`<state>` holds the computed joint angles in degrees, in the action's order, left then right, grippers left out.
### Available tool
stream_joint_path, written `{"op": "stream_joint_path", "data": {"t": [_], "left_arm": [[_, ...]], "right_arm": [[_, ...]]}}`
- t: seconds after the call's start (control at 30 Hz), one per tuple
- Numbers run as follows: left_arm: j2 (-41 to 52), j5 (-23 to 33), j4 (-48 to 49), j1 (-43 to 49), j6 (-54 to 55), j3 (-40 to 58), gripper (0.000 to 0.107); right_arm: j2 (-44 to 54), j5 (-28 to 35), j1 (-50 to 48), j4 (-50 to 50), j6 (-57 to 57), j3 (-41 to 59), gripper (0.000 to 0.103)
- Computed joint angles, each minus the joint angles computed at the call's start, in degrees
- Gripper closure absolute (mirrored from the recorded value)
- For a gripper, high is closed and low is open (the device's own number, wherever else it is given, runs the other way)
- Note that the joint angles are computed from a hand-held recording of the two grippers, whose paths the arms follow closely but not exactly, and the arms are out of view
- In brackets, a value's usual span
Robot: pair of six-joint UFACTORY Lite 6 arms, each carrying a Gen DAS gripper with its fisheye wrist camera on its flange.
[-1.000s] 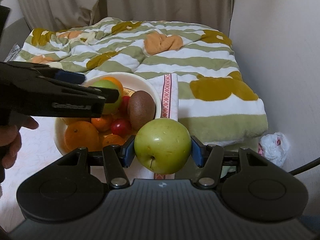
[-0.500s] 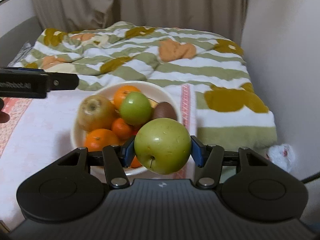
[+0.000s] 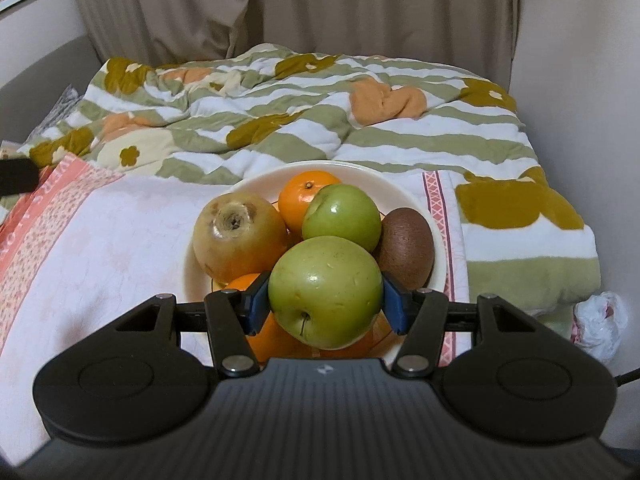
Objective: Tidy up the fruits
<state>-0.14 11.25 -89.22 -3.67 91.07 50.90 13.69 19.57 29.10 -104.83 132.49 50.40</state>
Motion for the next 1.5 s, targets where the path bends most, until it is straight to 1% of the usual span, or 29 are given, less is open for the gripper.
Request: {"op": "stream_joint_path", "data": {"t": [0.1, 0.13, 0.17, 0.2, 0.23, 0.27, 0.3, 0.4, 0.53, 0.63, 0.73, 0.8, 0.93, 1.03, 1.13, 1.27, 1.37, 1.43, 1.5], "left_arm": [[-1.65, -0.49, -1.49, 0.24, 1.5, -2.11, 0.004], [-1.96, -0.64, -2.26, 0.25, 2.28, -2.63, 0.004], [-2.41, -0.89, -2.86, 0.19, 2.82, -3.23, 0.004], [-3.09, -1.1, -3.62, 0.11, 3.45, -4.06, 0.004], [-3.38, -1.22, -4.17, 0.04, 3.8, -4.5, 0.004], [-3.68, -1.36, -4.54, -0.01, 3.96, -4.92, 0.004], [-4.18, -1.74, -4.65, -0.24, 3.76, -5.5, 0.004], [-6.14, -3.02, -4.62, -0.76, 3.1, -7.3, 0.004], [-9.55, -3.39, 1.03, -0.09, -2.69, -9.56, 0.004], [-12.25, -2.55, 6.41, 1.36, -7.66, -10.66, 0.004], [-15.89, -0.34, 10.51, 4.19, -10.33, -11.93, 0.004], [-18.35, 1.61, 11.54, 6.57, -9.86, -12.71, 0.004], [-23.72, 7.84, 14.84, 14.13, -8.9, -13.99, 0.004], [-27.43, 15.07, 16.67, 22.06, -6.62, -14.1, 0.004], [-30.16, 24.09, 16.65, 31.53, -1.19, -13.92, 0.004], [-30.79, 33.25, 18.47, 41.87, 3.48, -12.72, 0.004], [-28.55, 40.16, 20.02, 49.11, 6.49, -11.11, 0.004], [-27.58, 43.35, 21.2, 52.73, 8.33, -10.78, 0.004], [-27.19, 44.73, 22.21, 55.14, 10.18, -11.09, 0.004]], "right_arm": [[1.08, -0.18, -0.69, -3.37, 3.73, 0.02, 0.031], [0.8, 0.25, -0.82, -6.57, 7.43, -0.8, 0.031], [0.38, 0.5, -0.91, -9.22, 10.02, -1.5, 0.028], [-0.02, 0.92, -0.94, -11.71, 12.25, -2.19, 0.023], [-0.19, 1.31, -0.9, -12.35, 12.73, -2.51, 0.019], [0.11, 1.69, -0.68, -11.91, 12.36, -2.43, 0.009], [0.13, 2.22, -0.49, -11.86, 12.4, -2.66, 0.006], [-1.0, 2.39, -0.25, -13.62, 14.22, -4.13, 0.005], [-3.81, 2.38, 0.96, -8.43, 8.88, -5.25, 0.004], [-6.17, 3.57, 3.28, -1.22, 2.07, -5.52, 0.004], [-8.39, 6.22, 6.73, 7.03, -5.34, -4.81, 0.004], [-9.87, 9.01, 9.85, 12.28, -9.62, -4.0, 0.004], [-11.46, 16.3, 17.33, 23.6, -18.31, 0.04, 0.004], [-11.03, 22.75, 23.23, 30.38, -22.93, 4.66, 0.002], [-8.86, 30.47, 29.86, 35.27, -24.55, 10.39, 0.0], [-6.17, 37.88, 36.79, 40.84, -25.11, 17.36, 0.0], [-3.25, 42.52, 40.79, 45.53, -26.71, 23.12, 0.0], [-0.46, 46.38, 43.27, 48.55, -28.17, 27.65, 0.0], [1.39, 49.25, 45.37, 50.17, -28.16, 30.17, 0.0]]}}
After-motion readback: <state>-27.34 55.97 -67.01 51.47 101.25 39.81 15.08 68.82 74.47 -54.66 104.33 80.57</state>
